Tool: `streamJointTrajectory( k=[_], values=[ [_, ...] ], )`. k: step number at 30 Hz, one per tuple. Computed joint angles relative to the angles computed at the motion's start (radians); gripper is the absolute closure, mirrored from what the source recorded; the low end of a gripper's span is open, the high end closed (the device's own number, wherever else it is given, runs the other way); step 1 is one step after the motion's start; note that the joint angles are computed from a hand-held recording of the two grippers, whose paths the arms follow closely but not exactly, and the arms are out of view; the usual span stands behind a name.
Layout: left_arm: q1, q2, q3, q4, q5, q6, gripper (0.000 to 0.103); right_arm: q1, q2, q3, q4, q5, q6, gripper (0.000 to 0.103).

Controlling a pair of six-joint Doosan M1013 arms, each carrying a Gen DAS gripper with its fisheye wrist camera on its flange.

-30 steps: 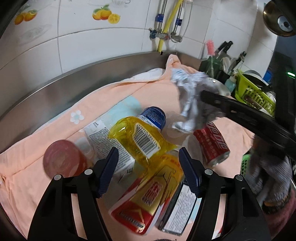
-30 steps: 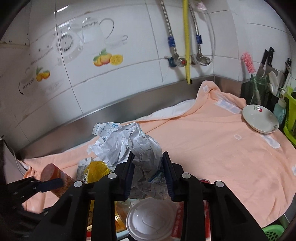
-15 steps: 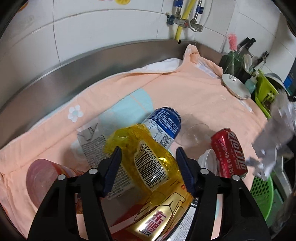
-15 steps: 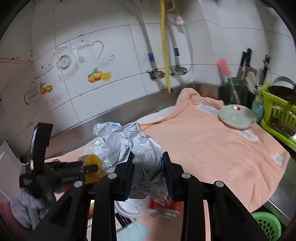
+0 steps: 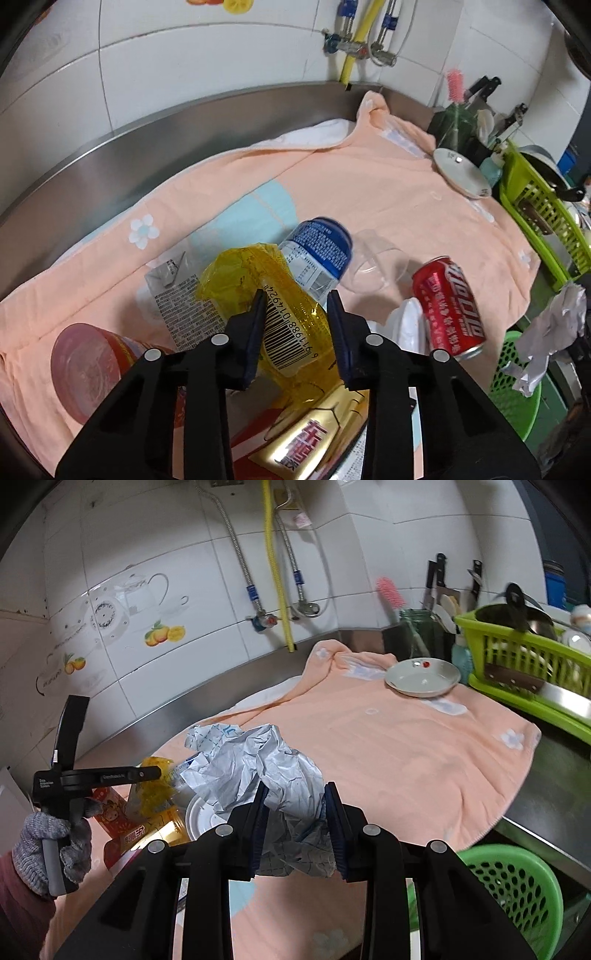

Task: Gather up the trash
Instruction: 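Carry the foil into the basket with the right gripper while the left grasps the yellow bag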

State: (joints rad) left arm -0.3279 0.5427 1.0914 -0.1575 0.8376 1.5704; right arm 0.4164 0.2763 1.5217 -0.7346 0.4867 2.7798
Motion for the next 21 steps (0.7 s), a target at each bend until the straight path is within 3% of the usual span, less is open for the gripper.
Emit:
streamJointTrajectory(
  k=[10, 17, 21],
  values=[
    [0.006, -0.071, 0.075, -0.125, -0.062, 0.13, 0.073, 0.014, -0.069, 0.1, -0.12, 0.071, 0.191, 0.073],
    [-0.014, -0.125, 0.137, -0.262, -0.084, 0.286, 0.073, 0.012, -0.113, 0.183, -0.078, 0.205, 0.228, 0.073],
    [-0.037, -0.144, 0.159, -0.339, -0.075, 0.375, 0.073, 0.0, -0.125, 0.229, -0.024, 0.239, 0.252, 0.073]
  ],
)
